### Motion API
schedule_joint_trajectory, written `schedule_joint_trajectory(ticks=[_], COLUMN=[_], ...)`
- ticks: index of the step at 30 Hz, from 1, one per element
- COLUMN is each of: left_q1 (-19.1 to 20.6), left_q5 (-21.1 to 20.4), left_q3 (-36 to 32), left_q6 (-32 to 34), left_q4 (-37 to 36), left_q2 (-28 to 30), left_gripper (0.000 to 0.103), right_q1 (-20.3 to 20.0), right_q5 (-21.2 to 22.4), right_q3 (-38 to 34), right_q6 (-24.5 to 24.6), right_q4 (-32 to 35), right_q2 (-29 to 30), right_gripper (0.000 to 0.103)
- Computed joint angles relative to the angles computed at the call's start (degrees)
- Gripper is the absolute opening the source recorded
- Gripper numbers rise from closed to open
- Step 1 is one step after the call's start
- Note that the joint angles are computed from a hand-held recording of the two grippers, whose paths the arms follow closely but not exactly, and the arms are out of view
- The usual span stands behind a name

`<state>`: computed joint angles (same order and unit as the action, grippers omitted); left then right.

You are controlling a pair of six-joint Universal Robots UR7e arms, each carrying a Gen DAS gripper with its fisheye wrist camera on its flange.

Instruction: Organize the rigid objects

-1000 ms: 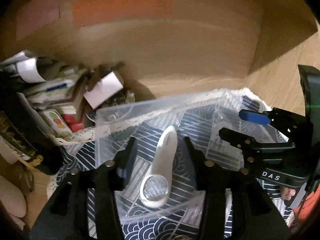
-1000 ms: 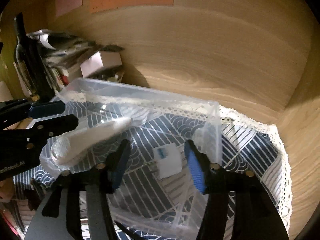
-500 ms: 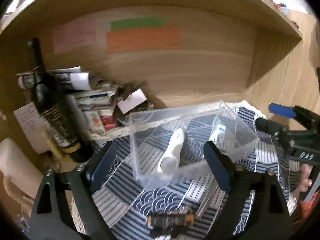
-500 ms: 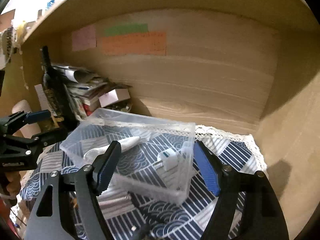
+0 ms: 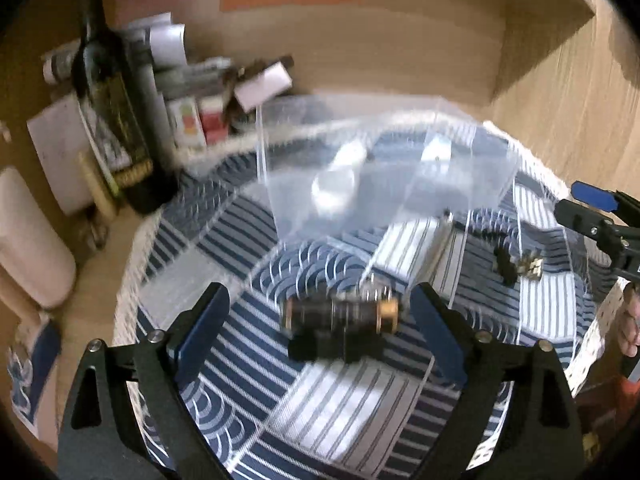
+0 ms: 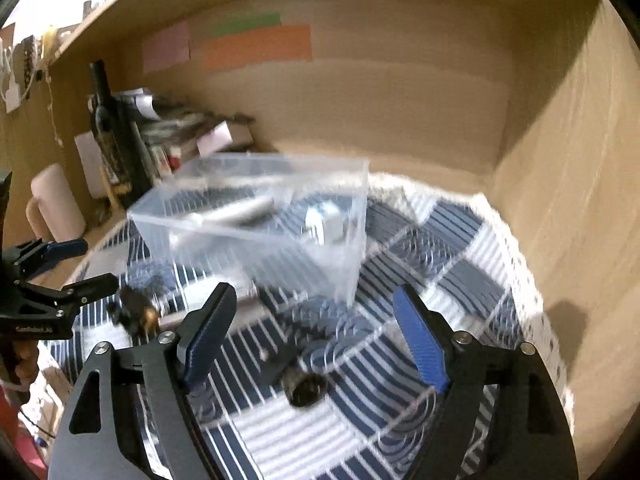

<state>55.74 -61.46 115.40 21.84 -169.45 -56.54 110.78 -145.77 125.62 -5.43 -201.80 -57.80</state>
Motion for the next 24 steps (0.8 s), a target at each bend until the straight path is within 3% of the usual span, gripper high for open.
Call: schedule_joint_trajectory(ticks=[4,8,10,13,16,18,24], left_q1=[0.9,1.25,1.46,1.68,1.53,1.56,1.67], left_q5=[0.6,1.14,0.56,0.25,0.73,0.34,-1.25], left_q3=[0.89,1.21,1.05,0.93,1.18,1.43,1.67], left_q6=[-1.48,-1.61,-2.07,-2.45,-1.91,-1.57,-1.87], left_q4=[2.87,4.17,5.21,5.16,3.64,3.07,3.11], left_q2=[-0.14,0.35,0.6,1.02,1.28,1.08,0.11], left_gripper=[0.093,0.093,0.093,0.091,0.078,0.062,0.059], right_q1=[-1.14,-2.2,-2.9,-4.12,-5.32,-5.56,-4.44], right_q5=[0.79,2.56,4.14,5.43,6.93,7.77,6.22], right_q3=[2.75,3.89,4.01,3.66,3.82,4.1,4.47], right_q6=[5.62,8.09,8.83,10.15,11.02,10.71,9.61], right_q4=[3.4,5.87,7.36,10.17,11.27,10.66,7.91], right_q2=[-1.0,-1.13,-1.23,-1.35,-1.75,-2.1,-1.84], right_gripper=[0.078,0.078,0.073,0.057,0.045,0.03,0.031])
